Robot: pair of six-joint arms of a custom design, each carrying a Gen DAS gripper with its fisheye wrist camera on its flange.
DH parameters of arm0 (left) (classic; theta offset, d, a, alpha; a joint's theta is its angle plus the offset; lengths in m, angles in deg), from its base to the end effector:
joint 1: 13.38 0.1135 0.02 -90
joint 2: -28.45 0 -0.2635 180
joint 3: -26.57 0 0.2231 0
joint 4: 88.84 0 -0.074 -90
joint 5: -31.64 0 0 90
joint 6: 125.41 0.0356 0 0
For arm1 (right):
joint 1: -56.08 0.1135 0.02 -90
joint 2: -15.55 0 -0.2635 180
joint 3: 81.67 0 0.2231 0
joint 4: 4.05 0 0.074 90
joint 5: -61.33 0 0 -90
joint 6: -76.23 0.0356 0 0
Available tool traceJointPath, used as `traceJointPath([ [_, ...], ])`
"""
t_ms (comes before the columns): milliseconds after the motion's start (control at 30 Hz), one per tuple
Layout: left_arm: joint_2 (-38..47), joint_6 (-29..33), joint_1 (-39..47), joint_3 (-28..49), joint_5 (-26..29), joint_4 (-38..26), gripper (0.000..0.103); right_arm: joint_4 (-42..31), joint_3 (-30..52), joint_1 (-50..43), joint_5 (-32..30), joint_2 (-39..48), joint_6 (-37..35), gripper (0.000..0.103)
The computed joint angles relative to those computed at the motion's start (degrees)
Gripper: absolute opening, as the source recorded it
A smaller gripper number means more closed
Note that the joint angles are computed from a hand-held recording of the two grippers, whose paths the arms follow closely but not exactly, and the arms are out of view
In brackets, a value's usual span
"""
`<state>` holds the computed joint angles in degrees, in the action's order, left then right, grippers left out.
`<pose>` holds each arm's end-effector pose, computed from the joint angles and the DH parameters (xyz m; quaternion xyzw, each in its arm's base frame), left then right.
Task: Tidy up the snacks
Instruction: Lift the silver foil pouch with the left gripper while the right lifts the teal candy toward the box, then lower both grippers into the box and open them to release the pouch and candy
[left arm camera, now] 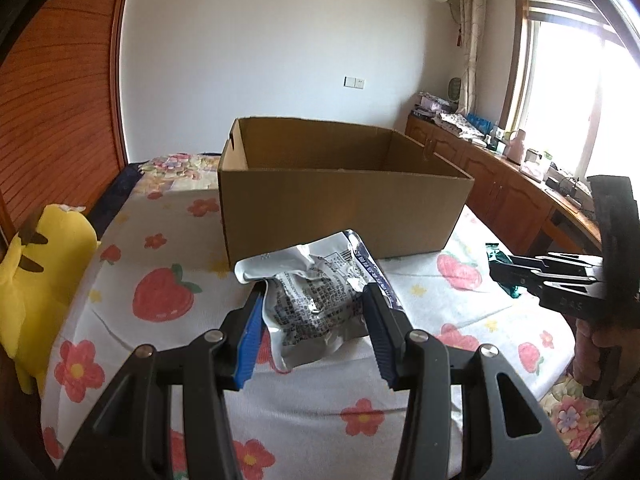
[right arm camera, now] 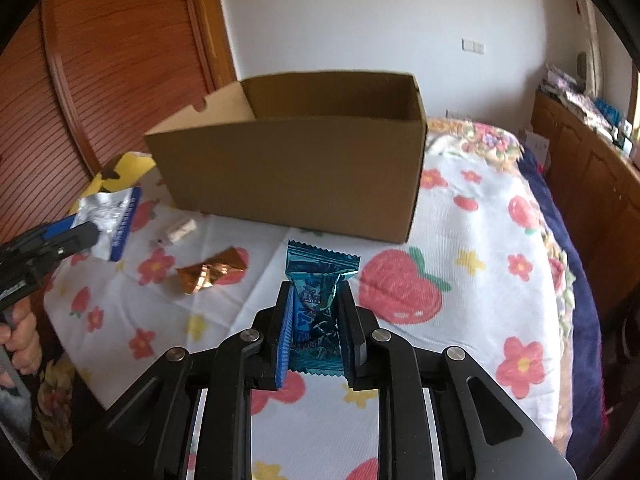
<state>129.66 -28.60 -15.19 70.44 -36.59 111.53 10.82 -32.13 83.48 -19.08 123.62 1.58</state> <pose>0.2766 -0.0220 0.1198 0.1501 0.8699 -0.1497 0.4454 0.2665 0.1315 0.0984 -0.0635 0.9145 0.0713 0.3931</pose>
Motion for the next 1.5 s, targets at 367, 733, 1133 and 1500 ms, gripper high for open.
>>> traceJointPath([
  [367, -6.1, -1.4, -0.8, 1.7, 0.1, -3.4, 0.046, -5.1, 0.2, 4.8, 4.2, -10.0, -1.1, 0.019],
  [733, -8.8, -1.9, -1.2, 5.4, -0.1, -5.8, 0.046, -8.6, 1.3, 6.2, 6.5, -16.4, -3.4, 0.019],
  [1133, -6.3, -1.8, -2.3, 11.5, -0.7, -6.7, 0.046, -10.9, 4.8, 6.4, 7.3, -18.5, -6.7, 0.019],
  [1500, 3.1, -2.3, -3.5, 23.5, -1.9, -8.8, 0.047, -11.7, 12.7, 2.7, 4.3, -13.4, -11.3, 0.019],
])
